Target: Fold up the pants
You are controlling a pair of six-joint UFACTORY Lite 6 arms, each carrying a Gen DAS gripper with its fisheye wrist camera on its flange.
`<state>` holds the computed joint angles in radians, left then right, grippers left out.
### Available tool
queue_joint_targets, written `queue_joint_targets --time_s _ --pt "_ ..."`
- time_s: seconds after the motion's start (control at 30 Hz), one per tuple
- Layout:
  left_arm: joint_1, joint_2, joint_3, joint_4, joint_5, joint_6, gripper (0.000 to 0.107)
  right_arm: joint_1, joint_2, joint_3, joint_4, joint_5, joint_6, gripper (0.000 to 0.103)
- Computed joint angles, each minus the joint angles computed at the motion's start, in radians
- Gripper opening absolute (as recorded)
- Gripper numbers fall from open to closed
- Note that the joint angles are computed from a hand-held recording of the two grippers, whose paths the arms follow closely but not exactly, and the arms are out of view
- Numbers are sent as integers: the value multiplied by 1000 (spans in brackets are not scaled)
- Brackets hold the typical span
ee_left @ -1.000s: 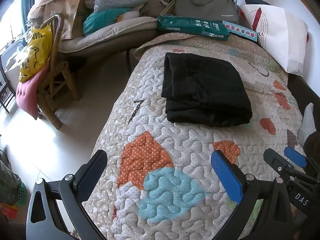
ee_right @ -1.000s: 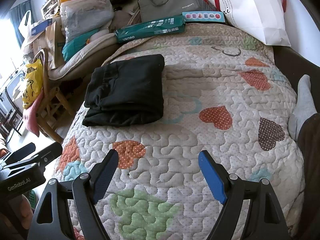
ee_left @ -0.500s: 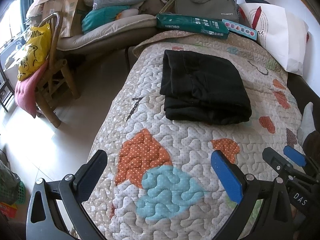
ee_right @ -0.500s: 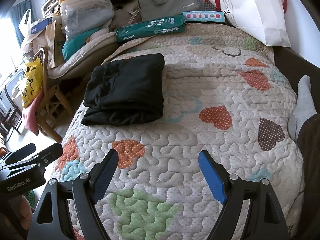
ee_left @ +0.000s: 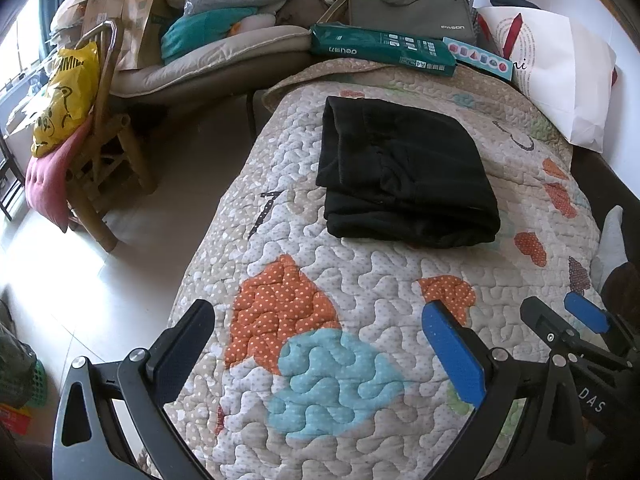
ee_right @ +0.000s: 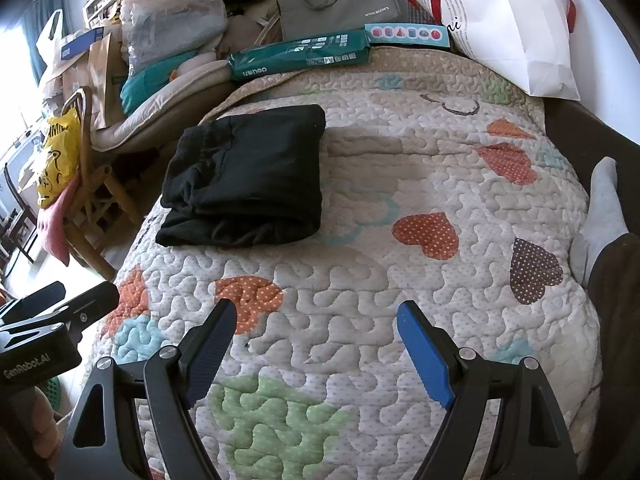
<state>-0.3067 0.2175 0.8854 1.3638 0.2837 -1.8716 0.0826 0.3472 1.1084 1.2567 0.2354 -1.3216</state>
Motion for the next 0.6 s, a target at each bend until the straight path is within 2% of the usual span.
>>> queue_joint_targets --time_s 0.6 --pt "6 -5 -12 21 -15 -9 103 7 5 10 -37 -13 21 87"
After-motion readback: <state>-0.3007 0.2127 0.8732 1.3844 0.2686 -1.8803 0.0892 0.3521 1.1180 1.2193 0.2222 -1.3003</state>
